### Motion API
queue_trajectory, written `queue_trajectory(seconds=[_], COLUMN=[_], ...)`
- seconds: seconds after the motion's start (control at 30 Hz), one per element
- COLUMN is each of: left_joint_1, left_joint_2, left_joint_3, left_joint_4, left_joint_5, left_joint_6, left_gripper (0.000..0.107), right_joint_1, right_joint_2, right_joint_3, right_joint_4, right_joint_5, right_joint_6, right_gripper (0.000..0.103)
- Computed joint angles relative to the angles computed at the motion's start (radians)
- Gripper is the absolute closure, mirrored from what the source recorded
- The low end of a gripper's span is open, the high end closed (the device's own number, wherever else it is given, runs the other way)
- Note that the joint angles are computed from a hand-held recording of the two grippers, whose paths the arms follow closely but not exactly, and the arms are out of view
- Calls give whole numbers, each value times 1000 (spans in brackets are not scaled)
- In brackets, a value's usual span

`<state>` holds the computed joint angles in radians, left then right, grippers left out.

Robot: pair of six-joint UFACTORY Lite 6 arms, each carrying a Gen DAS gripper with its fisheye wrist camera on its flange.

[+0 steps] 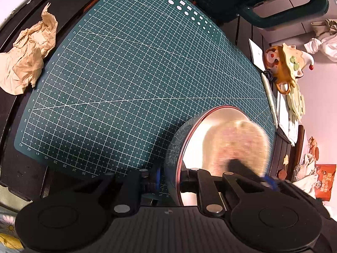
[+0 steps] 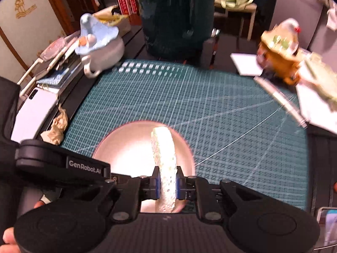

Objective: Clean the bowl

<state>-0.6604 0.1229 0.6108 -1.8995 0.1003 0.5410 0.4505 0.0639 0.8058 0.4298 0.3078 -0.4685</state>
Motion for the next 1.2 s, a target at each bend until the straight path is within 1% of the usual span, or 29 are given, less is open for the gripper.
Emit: queue_trajectory(seconds=[0.1,0.17,0.27,0.33,0.4,0.5,0.57,0.63,0.73,0.77,0.8,1.0,1.07,1.13,1.2], left_joint_1=[9,2,4,4,5,3,-4,-5,-7,-6,-4,-4,-4,-4,-6], left_joint_2=[0,4,1,0,-2,-1,-1,-4,-3,-4,-5,0,2,1,2], left_joint_3=[-11,-2,-5,-8,-11,-11,-8,-9,-8,-10,-12,-10,-8,-7,-6], left_joint_4=[-76,-59,-82,-96,-110,-123,-118,-118,-124,-127,-131,-156,-148,-148,-166], left_joint_5=[9,5,9,9,10,11,4,3,2,3,4,4,5,3,0], left_joint_6=[83,59,78,91,104,111,104,103,106,110,117,139,133,131,147], left_gripper=[91,91,91,91,91,91,91,91,91,91,91,91,91,91,91], right_joint_1=[-37,-53,-79,-70,-50,-16,13,32,58,55,47,1,-25,-70,-96], right_joint_2=[-98,-114,-58,4,55,111,103,79,34,9,-6,-100,-131,-113,-72], right_joint_3=[-23,-17,16,37,50,58,39,21,-2,-11,-16,-33,-40,-19,2], right_joint_4=[70,128,292,328,327,285,193,88,-133,-169,-164,-60,62,228,309], right_joint_5=[20,45,124,144,134,94,35,5,-32,-35,-33,-12,-9,52,98], right_joint_6=[-73,-129,-287,-317,-309,-264,-173,-74,133,165,158,50,-67,-239,-321], right_gripper=[91,91,91,91,91,91,91,91,91,91,91,91,91,91,91])
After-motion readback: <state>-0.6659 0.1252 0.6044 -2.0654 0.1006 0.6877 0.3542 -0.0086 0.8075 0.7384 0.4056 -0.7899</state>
